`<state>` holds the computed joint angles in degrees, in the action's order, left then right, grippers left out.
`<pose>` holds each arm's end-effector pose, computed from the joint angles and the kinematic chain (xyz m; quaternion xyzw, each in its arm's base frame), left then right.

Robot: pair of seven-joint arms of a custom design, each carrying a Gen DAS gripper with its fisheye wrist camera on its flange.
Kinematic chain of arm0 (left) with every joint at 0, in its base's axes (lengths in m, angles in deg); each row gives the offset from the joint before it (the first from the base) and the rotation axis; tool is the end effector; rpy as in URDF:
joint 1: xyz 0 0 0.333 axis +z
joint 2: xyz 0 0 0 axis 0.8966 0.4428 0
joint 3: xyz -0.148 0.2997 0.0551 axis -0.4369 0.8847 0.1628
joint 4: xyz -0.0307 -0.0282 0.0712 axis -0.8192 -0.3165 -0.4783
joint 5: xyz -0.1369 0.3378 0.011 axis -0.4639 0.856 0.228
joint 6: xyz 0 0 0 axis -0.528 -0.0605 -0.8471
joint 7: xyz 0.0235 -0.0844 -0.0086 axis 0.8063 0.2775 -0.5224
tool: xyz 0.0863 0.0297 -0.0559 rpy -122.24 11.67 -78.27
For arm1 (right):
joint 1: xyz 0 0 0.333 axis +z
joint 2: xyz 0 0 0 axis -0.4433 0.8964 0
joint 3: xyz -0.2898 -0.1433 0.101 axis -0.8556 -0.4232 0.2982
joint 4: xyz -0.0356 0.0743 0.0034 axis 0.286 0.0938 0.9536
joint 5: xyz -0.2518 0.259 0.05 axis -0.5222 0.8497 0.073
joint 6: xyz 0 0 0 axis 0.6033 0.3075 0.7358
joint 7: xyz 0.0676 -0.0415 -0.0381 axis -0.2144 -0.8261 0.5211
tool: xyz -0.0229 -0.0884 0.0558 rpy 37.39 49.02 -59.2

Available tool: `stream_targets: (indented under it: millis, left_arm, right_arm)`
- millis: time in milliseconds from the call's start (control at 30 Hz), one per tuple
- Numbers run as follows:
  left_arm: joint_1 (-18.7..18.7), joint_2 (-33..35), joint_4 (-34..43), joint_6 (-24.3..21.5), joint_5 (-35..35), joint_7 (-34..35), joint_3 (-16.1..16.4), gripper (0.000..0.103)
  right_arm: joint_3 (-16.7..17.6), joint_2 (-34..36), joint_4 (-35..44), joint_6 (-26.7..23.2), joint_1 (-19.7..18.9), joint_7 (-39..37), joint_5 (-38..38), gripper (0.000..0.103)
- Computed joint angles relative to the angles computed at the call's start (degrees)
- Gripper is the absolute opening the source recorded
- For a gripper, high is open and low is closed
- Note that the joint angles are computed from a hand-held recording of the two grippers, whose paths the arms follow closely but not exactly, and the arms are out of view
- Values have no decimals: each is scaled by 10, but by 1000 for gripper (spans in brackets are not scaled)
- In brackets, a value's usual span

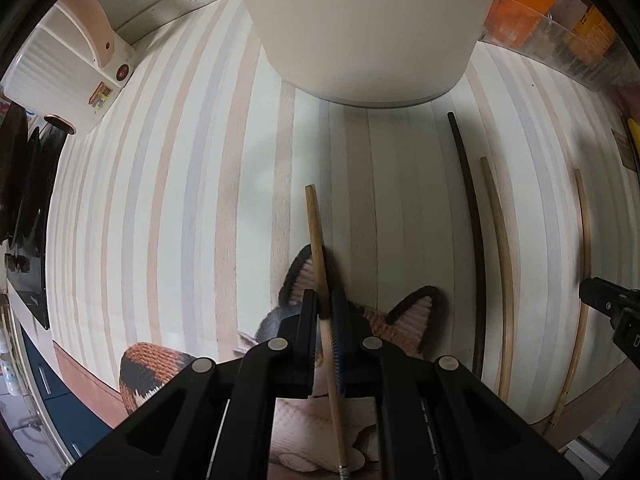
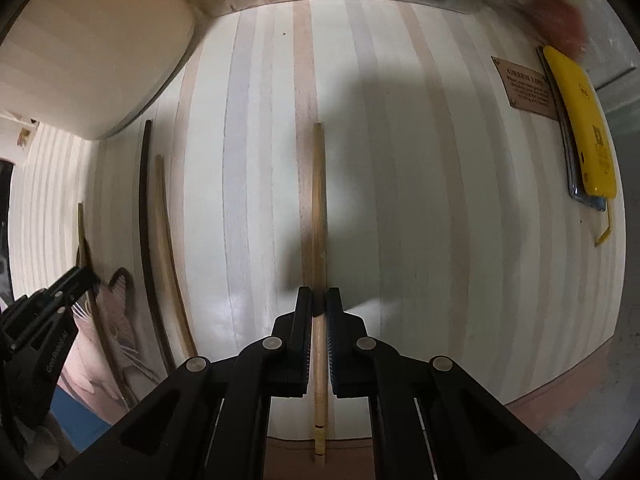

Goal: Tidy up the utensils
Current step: 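Grasp a wooden chopstick with the left tool while the right tool grasps another wooden one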

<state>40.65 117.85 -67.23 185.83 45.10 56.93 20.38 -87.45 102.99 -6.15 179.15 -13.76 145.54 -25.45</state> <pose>0.6405 -0.3407 0.4164 -0.6502 0.7563 0.0012 0.0731 0.6665 0.1495 0.3730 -0.6349 0.7723 -0.0093 0.0190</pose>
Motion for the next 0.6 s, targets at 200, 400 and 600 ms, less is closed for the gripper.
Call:
stream_targets:
  millis: [200, 400, 600]
  left_arm:
    - [4, 50, 80, -26, -9, 14, 7, 5]
    - [7, 47, 66, -13, -12, 11, 9, 5]
    - [5, 53, 78, -19, -12, 11, 9, 5]
  right_arm:
    - [-1, 22, 45, -42, 3, -5, -4, 7]
    - [-2, 55, 105, -73, 9, -2, -9, 8]
    - [-3, 65, 116, -74, 8, 0, -8, 8]
